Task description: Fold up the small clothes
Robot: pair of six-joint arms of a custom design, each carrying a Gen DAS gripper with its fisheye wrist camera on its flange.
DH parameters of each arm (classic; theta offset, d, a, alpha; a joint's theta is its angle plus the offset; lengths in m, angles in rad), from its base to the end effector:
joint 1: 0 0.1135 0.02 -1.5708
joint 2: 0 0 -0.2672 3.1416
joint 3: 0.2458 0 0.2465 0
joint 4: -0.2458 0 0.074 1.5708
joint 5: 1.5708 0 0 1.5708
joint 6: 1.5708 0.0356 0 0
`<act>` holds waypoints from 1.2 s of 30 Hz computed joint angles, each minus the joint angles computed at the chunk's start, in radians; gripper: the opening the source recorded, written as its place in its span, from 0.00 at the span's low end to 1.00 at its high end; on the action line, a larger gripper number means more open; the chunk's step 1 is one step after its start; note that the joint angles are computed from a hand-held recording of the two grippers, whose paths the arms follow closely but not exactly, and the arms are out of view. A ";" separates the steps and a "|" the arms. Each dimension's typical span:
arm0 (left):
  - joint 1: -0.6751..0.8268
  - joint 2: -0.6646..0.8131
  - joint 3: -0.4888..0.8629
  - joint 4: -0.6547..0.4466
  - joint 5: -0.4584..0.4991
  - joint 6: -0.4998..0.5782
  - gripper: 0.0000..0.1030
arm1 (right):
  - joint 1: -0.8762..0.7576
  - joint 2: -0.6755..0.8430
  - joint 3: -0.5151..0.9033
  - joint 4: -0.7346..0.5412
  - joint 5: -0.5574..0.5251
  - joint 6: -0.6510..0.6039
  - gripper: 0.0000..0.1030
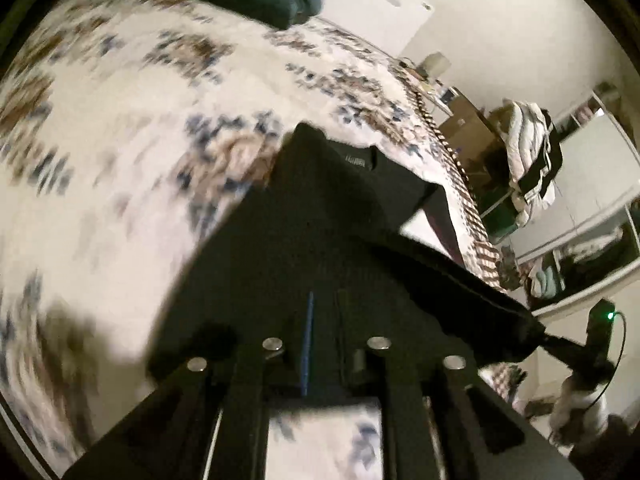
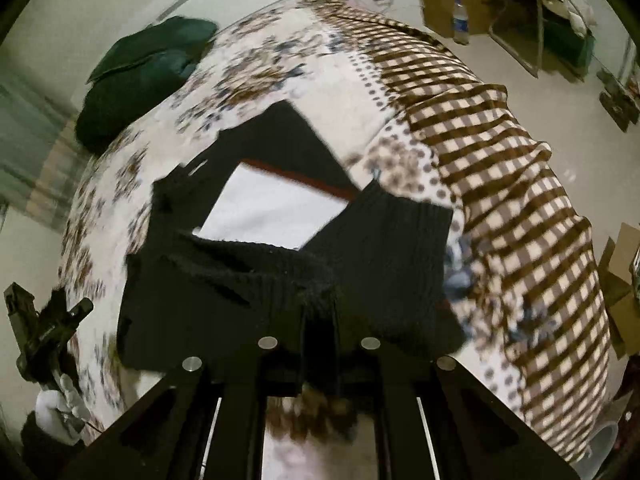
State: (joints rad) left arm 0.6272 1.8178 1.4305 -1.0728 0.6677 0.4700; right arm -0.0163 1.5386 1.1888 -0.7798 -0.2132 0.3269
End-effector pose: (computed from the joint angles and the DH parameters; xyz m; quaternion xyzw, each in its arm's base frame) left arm 0.2887 0.1821 0.2365 -0.0560 0.9419 -0.2519 0.2152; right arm 0.3031 0.0026 0.2566 0.1427 0.9600 0.1362 0.1989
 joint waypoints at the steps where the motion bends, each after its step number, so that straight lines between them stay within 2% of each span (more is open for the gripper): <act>1: 0.032 -0.030 -0.037 -0.042 -0.009 0.010 0.13 | 0.020 -0.041 -0.031 -0.025 0.008 -0.015 0.10; 6: 0.168 -0.097 -0.186 -0.125 -0.052 0.011 0.56 | 0.151 -0.196 -0.237 -0.116 0.022 -0.060 0.10; 7: 0.194 -0.106 -0.215 -0.129 -0.055 0.013 0.60 | 0.183 -0.222 -0.297 -0.121 0.033 -0.068 0.10; 9: 0.244 -0.109 -0.266 -0.132 -0.057 0.010 0.77 | 0.215 -0.248 -0.388 -0.119 0.057 -0.093 0.10; 11: 0.274 -0.098 -0.294 -0.146 -0.071 0.015 0.85 | 0.205 -0.265 -0.490 -0.098 0.082 -0.142 0.09; 13: 0.300 -0.105 -0.319 -0.148 -0.079 0.016 0.86 | 0.172 -0.260 -0.558 -0.072 0.116 -0.202 0.09; 14: 0.311 -0.110 -0.326 -0.148 -0.073 0.016 0.91 | 0.138 -0.248 -0.586 -0.059 0.129 -0.239 0.09; 19: 0.340 -0.081 -0.300 -0.168 -0.004 -0.028 0.99 | 0.003 -0.214 -0.600 -0.056 0.134 -0.386 0.09; 21: 0.327 -0.072 -0.303 -0.144 0.013 -0.071 0.99 | -0.040 -0.180 -0.568 -0.087 0.087 -0.423 0.10; 22: 0.327 -0.074 -0.302 -0.140 0.017 -0.084 0.99 | -0.076 -0.159 -0.548 -0.099 0.066 -0.441 0.15; 24: 0.355 -0.084 -0.304 -0.164 0.028 -0.069 0.99 | -0.153 -0.139 -0.510 -0.151 -0.005 -0.465 0.17; 26: 0.406 -0.110 -0.323 -0.188 0.021 -0.025 0.99 | -0.246 -0.130 -0.473 -0.208 -0.075 -0.491 0.25; 27: 0.432 -0.119 -0.332 -0.193 0.001 0.001 0.99 | -0.312 -0.123 -0.455 -0.247 -0.132 -0.507 0.35; 28: 0.451 -0.115 -0.340 -0.187 -0.016 0.027 0.99 | -0.363 -0.119 -0.448 -0.270 -0.176 -0.519 0.41; 30: 0.463 -0.094 -0.356 -0.142 -0.049 0.041 0.99 | -0.477 -0.108 -0.444 -0.311 -0.266 -0.546 0.47; 34: 0.404 -0.009 -0.370 -0.003 -0.055 0.017 0.99 | -0.602 -0.091 -0.488 -0.279 -0.324 -0.567 0.68; 36: 0.345 0.034 -0.361 0.054 -0.032 -0.018 0.99 | -0.618 -0.088 -0.549 -0.212 -0.333 -0.558 0.68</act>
State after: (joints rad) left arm 0.9722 1.8514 1.0699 -1.0188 0.6356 0.4523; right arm -0.6339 1.4504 0.6400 -0.9918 -0.5467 -0.2306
